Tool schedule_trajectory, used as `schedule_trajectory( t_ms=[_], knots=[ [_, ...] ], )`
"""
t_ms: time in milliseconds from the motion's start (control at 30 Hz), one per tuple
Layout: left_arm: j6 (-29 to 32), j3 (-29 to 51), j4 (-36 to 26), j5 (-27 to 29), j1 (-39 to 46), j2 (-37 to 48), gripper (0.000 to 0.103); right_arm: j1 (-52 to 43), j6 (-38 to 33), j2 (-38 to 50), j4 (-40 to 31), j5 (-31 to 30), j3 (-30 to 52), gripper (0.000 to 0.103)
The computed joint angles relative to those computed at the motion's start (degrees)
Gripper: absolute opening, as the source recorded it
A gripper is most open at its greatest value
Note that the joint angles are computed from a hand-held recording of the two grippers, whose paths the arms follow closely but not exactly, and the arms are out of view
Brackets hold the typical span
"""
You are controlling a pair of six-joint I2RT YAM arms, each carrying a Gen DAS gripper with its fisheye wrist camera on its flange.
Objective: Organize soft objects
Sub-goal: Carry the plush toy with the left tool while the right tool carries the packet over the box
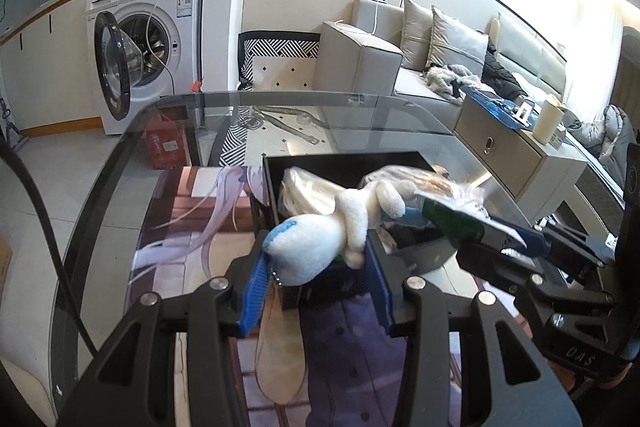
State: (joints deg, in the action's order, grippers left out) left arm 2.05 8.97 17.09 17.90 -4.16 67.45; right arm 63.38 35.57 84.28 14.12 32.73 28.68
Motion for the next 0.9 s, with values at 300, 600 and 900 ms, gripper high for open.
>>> schedule_trajectory(
  t_ms=[300,600,900],
  knots=[
    [-1.72,5.08,6.23,-2.01,-1.46,10.57,0.044,-6.21,-3.04,5.71,4.27,-7.14,2.66,0.038],
    [-2.54,9.66,10.94,-3.24,-2.85,20.66,0.044,-11.04,-5.94,11.75,4.42,-11.39,7.60,0.038],
    [-0.91,10.56,12.06,-3.10,-1.74,23.63,0.060,-9.03,-12.78,14.17,0.44,-5.68,11.53,0.055]
  ],
)
